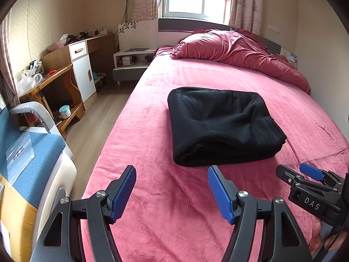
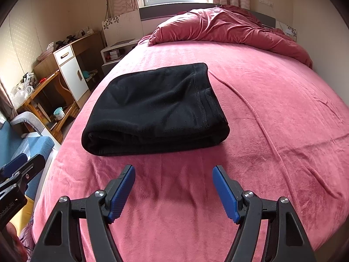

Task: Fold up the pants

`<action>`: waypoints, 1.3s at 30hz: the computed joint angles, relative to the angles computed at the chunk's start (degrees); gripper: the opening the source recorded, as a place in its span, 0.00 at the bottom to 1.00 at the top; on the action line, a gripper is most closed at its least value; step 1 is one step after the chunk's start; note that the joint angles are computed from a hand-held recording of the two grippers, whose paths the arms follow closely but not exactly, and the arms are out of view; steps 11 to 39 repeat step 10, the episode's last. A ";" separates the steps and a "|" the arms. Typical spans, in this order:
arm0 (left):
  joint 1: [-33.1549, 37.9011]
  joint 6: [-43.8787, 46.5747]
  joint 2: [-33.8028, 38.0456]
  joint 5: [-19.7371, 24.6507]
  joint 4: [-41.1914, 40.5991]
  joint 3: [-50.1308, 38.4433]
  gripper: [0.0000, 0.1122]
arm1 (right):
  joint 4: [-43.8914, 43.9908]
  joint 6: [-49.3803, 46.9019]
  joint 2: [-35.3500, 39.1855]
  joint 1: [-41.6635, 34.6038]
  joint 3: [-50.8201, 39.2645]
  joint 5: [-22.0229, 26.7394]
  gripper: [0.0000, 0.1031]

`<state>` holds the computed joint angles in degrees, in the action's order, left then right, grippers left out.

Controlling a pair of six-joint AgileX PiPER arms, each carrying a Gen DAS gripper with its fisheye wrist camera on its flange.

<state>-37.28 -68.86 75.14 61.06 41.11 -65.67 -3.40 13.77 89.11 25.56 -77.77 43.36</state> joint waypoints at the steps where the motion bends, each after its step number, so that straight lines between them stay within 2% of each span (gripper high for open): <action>1: 0.06 0.02 -0.02 -0.17 -0.15 0.05 0.62 | -0.09 0.21 -0.03 -0.01 0.13 -0.03 0.72; 10: 0.06 -1.63 -0.68 -1.76 1.16 1.73 0.62 | -0.55 1.20 -0.13 -0.38 1.22 -0.15 0.72; 39: 0.06 -1.63 -0.68 -1.76 1.16 1.73 0.62 | -0.55 1.20 -0.13 -0.38 1.22 -0.15 0.72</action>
